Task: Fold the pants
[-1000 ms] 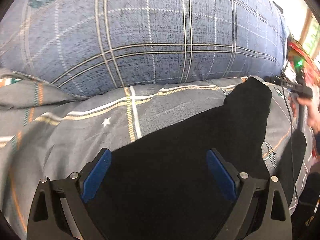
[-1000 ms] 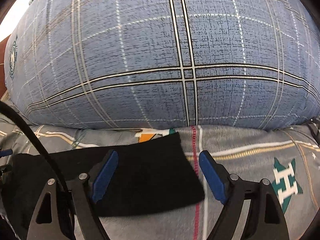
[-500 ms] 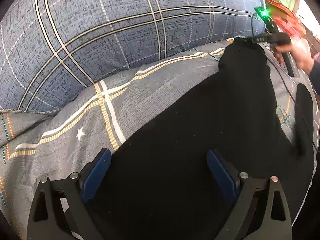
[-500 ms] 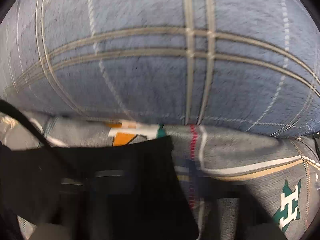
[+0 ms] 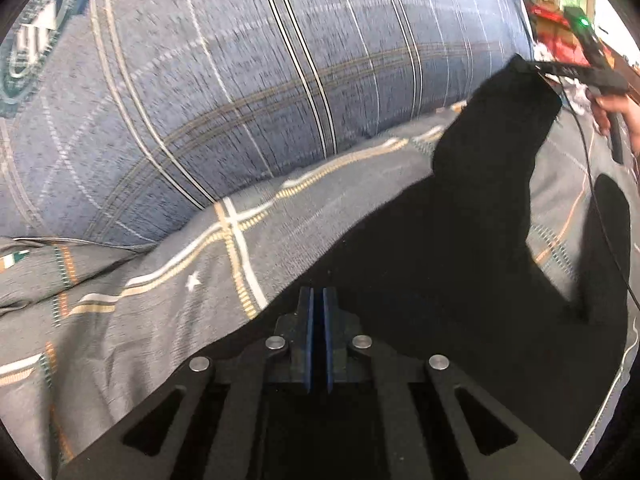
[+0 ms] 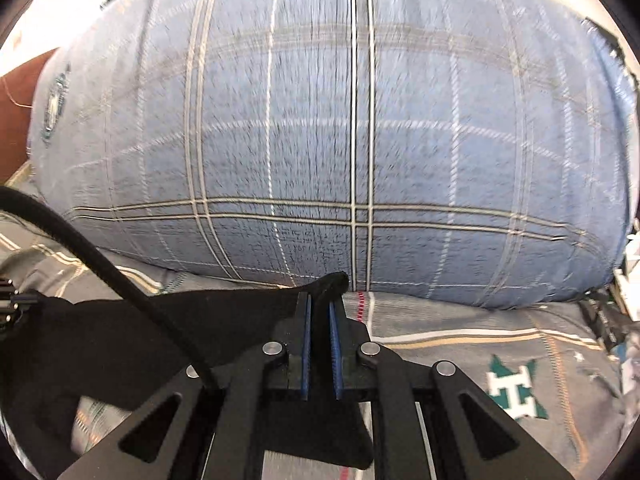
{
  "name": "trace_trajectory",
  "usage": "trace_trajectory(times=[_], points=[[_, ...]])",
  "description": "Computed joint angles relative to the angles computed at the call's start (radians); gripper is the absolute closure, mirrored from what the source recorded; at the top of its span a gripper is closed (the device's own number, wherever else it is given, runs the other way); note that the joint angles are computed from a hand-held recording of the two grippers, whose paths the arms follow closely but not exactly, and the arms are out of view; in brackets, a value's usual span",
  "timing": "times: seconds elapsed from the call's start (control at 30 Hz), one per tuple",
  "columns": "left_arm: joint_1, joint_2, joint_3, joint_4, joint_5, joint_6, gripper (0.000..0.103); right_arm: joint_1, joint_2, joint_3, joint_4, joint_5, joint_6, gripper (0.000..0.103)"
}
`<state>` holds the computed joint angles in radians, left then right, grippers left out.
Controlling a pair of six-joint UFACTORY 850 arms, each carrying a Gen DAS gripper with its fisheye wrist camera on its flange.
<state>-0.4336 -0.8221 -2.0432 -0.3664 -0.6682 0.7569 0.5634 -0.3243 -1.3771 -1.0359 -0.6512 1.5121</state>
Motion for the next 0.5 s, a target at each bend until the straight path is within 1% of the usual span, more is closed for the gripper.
trace_trajectory(times=[0.07,0.13,0.23,0.27,0.3,0.37,0.4,0.47,0.5], points=[[0.003,0.038,0.044,-0.022,0.026,0.009,0.099,0.016,0.042,0.047,-0.058,0.0,0.069,0.095],[0.01,0.097,0.121,-0.065,0.066,0.046,0.099,0.055,0.076,0.074,-0.108,-0.019,0.149,0.095],[0.012,0.19,0.246,-0.176,0.127,0.137,0.099,0.117,0.145,0.139,-0.155,-0.05,0.233,0.095],[0.013,0.231,0.302,-0.223,0.15,0.178,0.099,0.132,0.166,0.162,-0.165,-0.055,0.255,0.095],[0.014,0.274,0.359,-0.273,0.17,0.228,0.099,0.161,0.198,0.196,-0.174,-0.073,0.284,0.095],[0.021,0.376,0.489,-0.419,0.197,0.371,0.099,0.204,0.243,0.244,-0.167,-0.099,0.313,0.095],[0.026,0.417,0.542,-0.484,0.197,0.427,0.099,0.238,0.274,0.279,-0.156,-0.119,0.338,0.095],[0.035,0.495,0.65,-0.605,0.197,0.537,0.099,0.273,0.308,0.325,-0.105,-0.133,0.354,0.095],[0.035,0.526,0.695,-0.634,0.2,0.558,0.099,0.293,0.328,0.356,-0.065,-0.129,0.359,0.095]])
